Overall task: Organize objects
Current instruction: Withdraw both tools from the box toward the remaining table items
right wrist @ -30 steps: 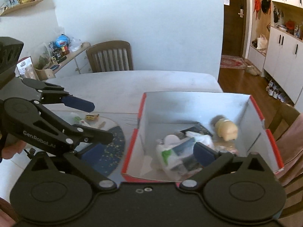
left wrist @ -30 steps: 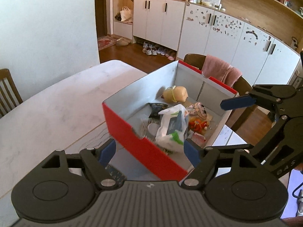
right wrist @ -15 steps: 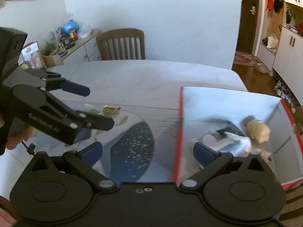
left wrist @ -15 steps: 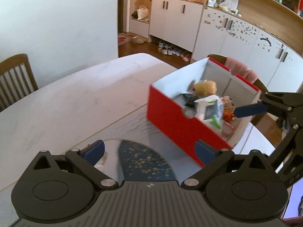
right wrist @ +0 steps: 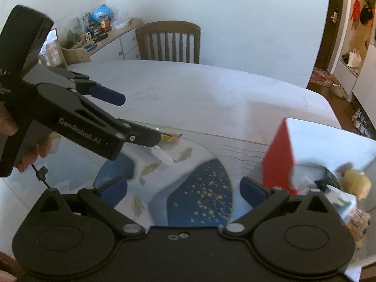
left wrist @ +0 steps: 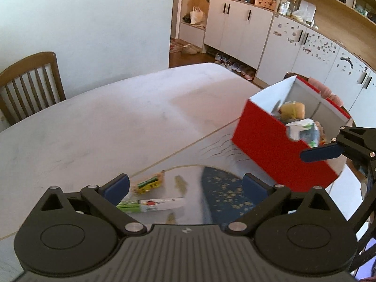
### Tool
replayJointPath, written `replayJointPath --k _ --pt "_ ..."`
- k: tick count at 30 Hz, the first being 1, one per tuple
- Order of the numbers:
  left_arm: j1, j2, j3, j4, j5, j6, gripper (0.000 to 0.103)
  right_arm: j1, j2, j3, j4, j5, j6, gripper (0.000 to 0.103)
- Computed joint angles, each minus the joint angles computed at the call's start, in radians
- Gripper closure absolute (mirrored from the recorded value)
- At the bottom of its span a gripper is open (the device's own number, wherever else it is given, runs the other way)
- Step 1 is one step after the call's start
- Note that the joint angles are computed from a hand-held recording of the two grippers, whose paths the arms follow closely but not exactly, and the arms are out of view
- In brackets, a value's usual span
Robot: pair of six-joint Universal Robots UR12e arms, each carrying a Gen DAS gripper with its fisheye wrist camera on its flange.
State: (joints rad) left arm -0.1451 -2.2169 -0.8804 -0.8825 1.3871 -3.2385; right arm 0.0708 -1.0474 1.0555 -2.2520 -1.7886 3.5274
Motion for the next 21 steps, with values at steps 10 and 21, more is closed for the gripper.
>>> replayJointPath --k 10,21 --pt "0.031 -0.044 0.044 -0.064 0.027 0.149 0.0 -0.002 0.089 -0.124 0.074 0.021 -0.027 0.002" --pt "0.052 -0.133 0.145 -0.161 -0.018 0.257 0.0 -0.015 0.176 -0.237 0.176 0.04 -0.041 0.008"
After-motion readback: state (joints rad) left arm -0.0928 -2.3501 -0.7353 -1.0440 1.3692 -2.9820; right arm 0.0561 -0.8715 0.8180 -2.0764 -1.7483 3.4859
